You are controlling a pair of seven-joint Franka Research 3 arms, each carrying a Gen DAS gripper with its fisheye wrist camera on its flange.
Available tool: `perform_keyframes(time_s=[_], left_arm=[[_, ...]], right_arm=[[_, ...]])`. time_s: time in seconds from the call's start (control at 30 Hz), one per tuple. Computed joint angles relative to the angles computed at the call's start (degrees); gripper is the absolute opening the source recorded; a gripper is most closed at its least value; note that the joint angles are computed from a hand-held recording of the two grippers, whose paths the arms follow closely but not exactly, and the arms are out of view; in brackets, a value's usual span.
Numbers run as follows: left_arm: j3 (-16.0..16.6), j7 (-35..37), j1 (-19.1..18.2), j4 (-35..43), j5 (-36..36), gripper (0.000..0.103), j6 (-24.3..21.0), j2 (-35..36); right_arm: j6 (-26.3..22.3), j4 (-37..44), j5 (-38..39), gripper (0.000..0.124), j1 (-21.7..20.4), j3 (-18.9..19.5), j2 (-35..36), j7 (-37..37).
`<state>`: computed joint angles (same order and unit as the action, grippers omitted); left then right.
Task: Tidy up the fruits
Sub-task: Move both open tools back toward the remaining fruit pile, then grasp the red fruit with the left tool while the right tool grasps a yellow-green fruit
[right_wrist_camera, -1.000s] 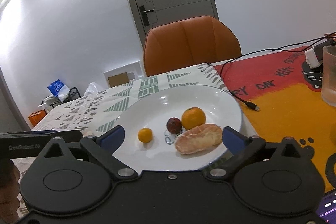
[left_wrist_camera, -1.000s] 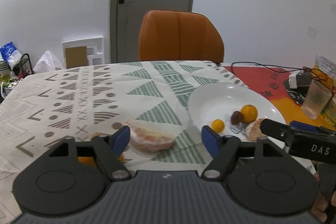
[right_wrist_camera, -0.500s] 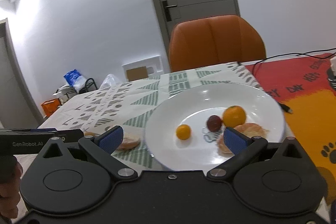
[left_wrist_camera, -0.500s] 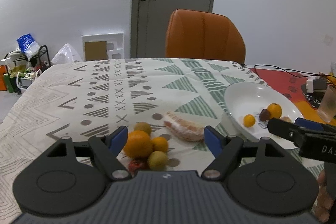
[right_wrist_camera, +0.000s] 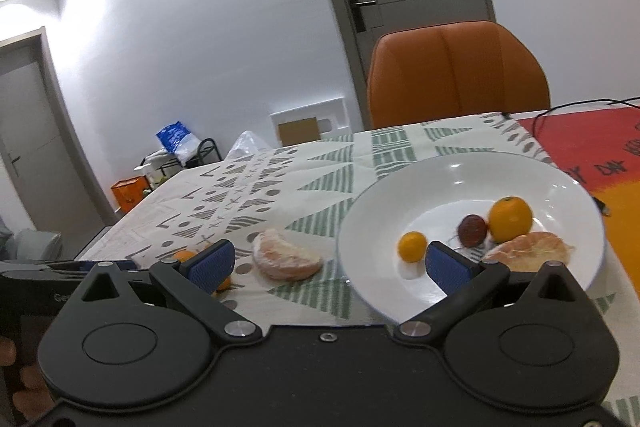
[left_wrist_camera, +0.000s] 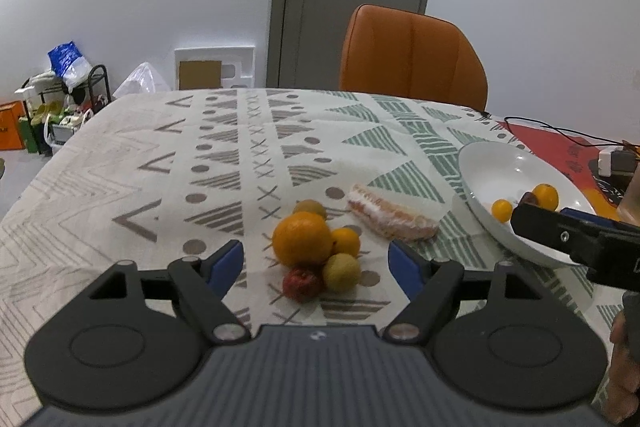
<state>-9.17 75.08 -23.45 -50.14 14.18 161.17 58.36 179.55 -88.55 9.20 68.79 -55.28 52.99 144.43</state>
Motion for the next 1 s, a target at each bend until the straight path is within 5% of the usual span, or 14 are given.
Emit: perform_keyframes(time_s=[0.3, 0.67, 0.8, 1.0], left_arm=[[0.1, -1.6, 0.6, -2.0, 0.0, 0.074, 1.4, -0.2], [-0.8, -1.7, 1.4, -1.8, -1.1, 0.042, 1.5, 0.9], [-1.0, -1.6, 1.6, -0.4, -1.6, 0.023, 0.9, 2.0], [-0.4, -2.7, 1.9, -2.2, -1.6, 0.023, 2.7, 1.1]], right_arm=[[0.0, 2.2, -0.8, 0.103, -2.3, 3.2, -0.4, -1.4], [-0.9, 6.7, -3.4, 0.103, -6.5, 8.0, -0.4, -2.6], [-1.5, 8.8, -4.8, 0.102, -8.6, 10.4, -0.3, -2.7], [-3.0, 13.2, -8.0, 0.095, -13.2, 16.1, -0.1, -3.9]])
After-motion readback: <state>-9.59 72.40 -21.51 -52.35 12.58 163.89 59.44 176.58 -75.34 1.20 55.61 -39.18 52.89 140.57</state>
